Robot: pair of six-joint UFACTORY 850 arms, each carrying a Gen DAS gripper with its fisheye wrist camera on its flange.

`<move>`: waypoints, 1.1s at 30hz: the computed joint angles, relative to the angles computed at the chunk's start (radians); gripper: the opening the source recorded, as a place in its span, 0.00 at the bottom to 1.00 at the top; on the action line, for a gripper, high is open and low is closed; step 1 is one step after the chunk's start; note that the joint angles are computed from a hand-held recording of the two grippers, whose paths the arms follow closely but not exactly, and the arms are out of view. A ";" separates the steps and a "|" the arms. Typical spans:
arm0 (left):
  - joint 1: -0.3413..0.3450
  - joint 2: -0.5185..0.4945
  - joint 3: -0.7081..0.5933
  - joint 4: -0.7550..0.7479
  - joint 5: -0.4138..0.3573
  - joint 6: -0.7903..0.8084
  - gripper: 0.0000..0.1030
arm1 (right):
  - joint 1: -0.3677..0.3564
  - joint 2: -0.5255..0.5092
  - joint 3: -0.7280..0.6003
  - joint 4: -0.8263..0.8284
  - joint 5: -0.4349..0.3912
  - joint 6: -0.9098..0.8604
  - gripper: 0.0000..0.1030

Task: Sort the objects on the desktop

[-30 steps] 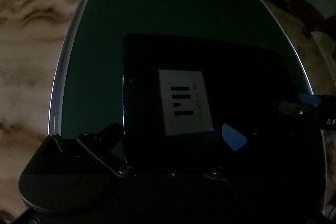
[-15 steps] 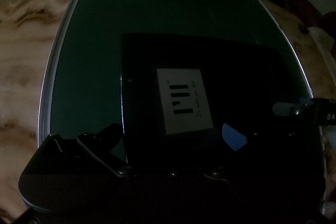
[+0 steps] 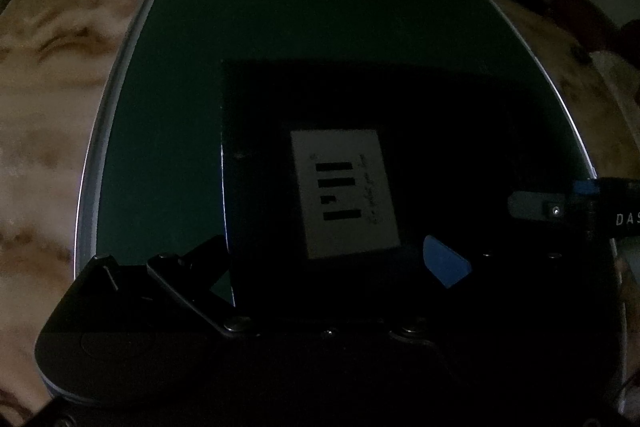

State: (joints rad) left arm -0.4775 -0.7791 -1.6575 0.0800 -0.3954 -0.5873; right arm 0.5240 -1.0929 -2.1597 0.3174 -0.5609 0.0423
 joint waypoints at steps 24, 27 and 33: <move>0.010 0.023 0.062 -0.126 0.056 0.077 1.00 | -0.007 0.104 0.204 0.162 0.100 -0.119 1.00; 0.000 0.032 0.067 -0.067 0.054 0.026 1.00 | -0.001 0.112 0.212 0.141 0.107 -0.120 1.00; -0.007 0.052 0.077 -0.023 0.055 -0.010 1.00 | 0.008 0.124 0.206 0.082 0.114 -0.073 1.00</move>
State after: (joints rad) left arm -0.4843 -0.7267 -1.5805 0.0569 -0.3401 -0.5974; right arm 0.5319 -0.9692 -1.9534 0.3994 -0.4473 -0.0303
